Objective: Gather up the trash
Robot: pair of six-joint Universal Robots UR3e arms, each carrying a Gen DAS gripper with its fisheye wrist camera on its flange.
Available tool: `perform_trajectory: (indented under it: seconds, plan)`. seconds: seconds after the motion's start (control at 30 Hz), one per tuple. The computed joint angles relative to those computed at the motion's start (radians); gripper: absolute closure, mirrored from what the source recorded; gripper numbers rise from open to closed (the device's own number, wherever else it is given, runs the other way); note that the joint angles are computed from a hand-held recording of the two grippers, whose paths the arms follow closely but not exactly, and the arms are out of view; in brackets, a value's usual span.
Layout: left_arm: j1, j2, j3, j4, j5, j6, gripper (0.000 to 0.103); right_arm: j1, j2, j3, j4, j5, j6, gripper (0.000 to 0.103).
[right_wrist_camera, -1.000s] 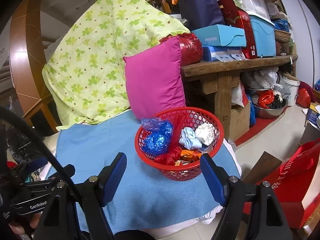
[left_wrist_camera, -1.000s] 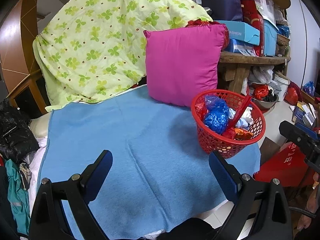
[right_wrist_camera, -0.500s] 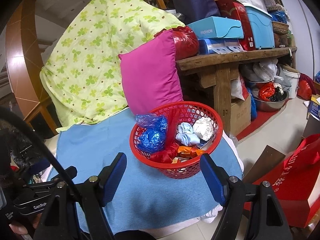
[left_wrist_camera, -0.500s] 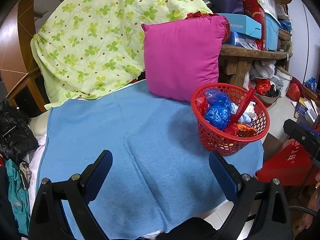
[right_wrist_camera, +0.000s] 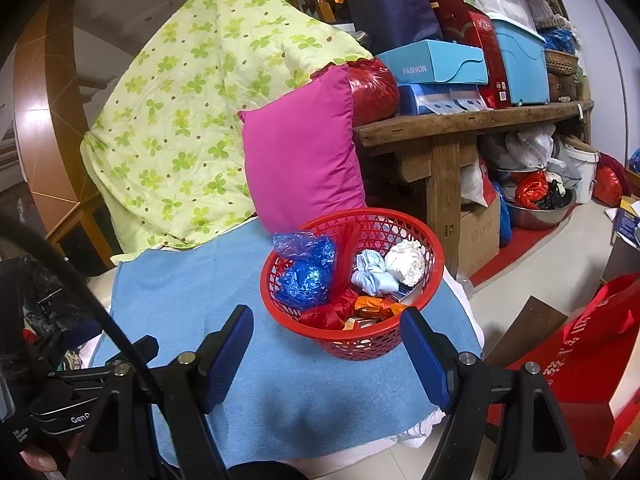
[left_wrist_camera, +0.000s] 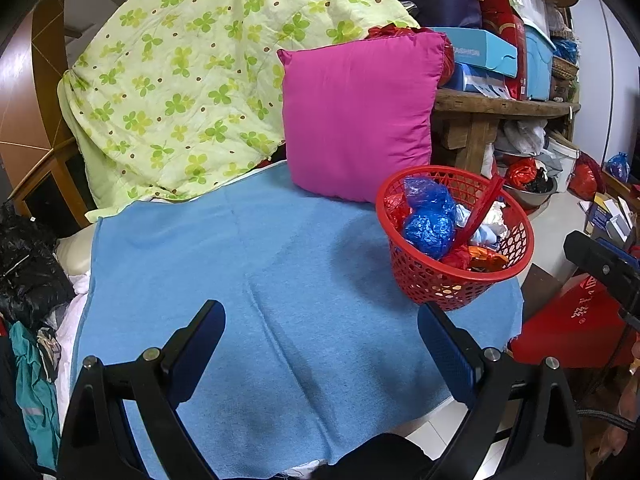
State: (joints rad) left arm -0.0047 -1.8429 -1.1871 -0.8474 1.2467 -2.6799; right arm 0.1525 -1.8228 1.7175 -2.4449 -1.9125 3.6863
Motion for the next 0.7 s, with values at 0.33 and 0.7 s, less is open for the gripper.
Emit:
perform_trajectory:
  seconds: [0.33, 0.7]
  plan:
    - [0.002, 0.008, -0.005, -0.003, -0.008, 0.004, 0.006, 0.003, 0.002, -0.013, 0.006, -0.004, -0.003, 0.024]
    - [0.005, 0.022, -0.028, 0.002, -0.011, 0.008, 0.006, 0.016, 0.006, -0.024, 0.014, -0.015, 0.0, 0.024]
